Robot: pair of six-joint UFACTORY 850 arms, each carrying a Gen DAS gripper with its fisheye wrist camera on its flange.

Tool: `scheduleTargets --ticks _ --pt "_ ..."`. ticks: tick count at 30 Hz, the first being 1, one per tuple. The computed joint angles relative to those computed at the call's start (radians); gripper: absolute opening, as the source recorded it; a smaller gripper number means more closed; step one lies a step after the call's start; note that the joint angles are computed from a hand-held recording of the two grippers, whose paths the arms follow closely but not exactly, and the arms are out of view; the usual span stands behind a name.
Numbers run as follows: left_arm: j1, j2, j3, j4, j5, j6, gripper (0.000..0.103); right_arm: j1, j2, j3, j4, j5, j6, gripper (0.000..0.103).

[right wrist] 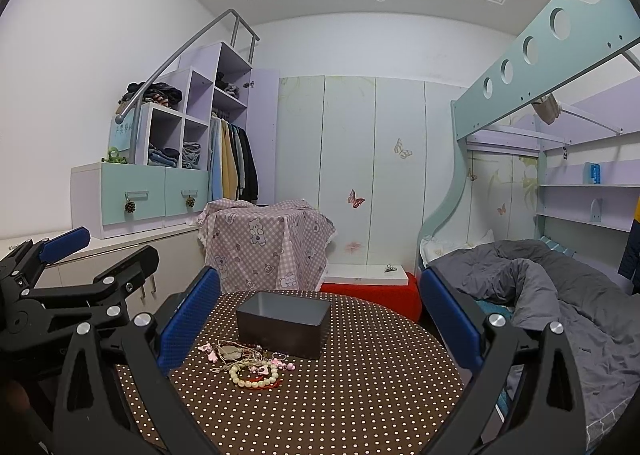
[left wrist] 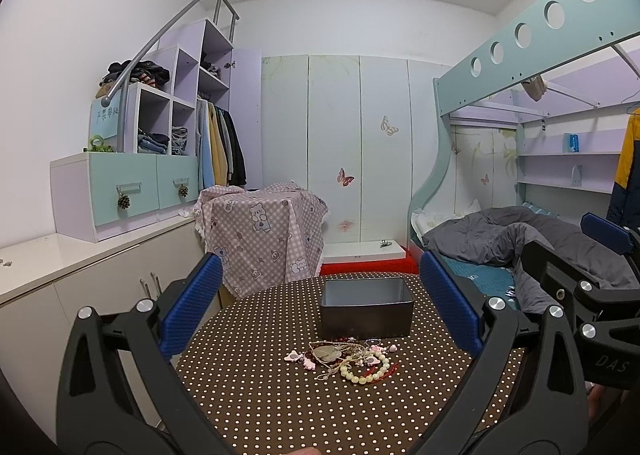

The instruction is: Organize jewelry

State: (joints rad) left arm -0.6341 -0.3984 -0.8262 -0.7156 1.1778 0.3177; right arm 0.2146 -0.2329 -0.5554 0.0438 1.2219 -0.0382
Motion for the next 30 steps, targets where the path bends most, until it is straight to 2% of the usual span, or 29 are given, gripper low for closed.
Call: scheduleTargets --ticks 20,30 --pt "0.007 0.000 0.007 0.007 0.000 -0.006 0.097 0.004 -0.011 -0.004 0.005 0.002 0.003 0.096" --pt "0.014 -0.045 -0.007 0.023 0.014 -0.030 0.097 0.002 -0.025 -0.007 0.002 0.005 0.011 0.096"
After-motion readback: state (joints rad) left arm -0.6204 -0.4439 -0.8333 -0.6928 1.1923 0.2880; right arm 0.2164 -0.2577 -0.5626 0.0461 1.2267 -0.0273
